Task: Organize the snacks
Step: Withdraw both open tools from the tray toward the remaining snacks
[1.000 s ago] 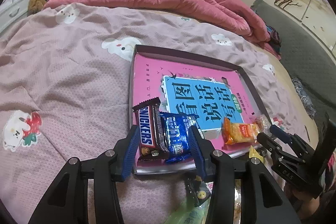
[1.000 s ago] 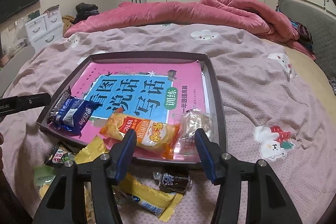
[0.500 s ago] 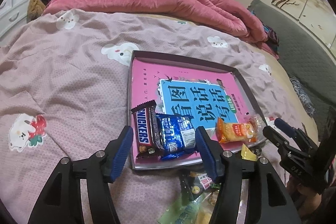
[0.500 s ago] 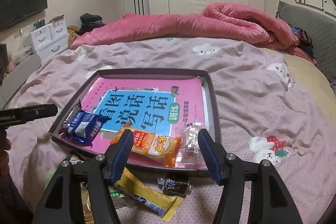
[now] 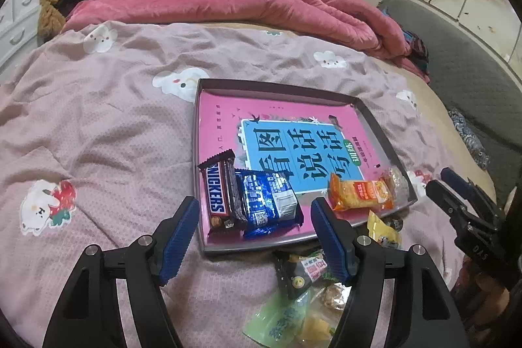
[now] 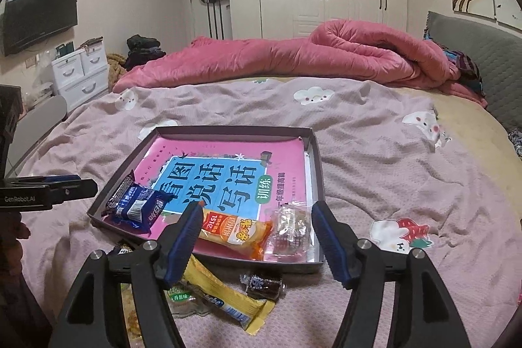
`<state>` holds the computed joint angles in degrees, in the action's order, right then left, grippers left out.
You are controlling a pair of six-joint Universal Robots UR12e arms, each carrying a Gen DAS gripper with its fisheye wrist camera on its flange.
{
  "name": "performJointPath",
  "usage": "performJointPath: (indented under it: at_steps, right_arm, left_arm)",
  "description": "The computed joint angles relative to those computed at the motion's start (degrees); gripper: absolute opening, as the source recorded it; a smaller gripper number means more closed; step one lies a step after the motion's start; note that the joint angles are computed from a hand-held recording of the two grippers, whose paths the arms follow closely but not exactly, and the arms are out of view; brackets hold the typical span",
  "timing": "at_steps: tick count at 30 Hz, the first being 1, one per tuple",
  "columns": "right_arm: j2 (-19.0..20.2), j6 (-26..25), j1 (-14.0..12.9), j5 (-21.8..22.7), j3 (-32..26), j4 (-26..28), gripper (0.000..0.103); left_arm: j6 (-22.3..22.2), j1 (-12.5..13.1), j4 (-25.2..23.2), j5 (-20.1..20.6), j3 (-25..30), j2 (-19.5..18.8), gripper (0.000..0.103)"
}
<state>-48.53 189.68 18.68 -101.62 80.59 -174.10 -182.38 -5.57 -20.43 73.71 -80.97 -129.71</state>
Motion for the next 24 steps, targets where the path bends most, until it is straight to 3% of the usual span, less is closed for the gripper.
performJointPath:
  at_steps: [24]
  right_arm:
    - [-1.6, -3.0, 1.1, 1.2, 2.5, -0.7, 0.069]
  left_arm:
    - [3.0, -0.7, -1.5, -0.4, -2.1, 1.7, 0.074]
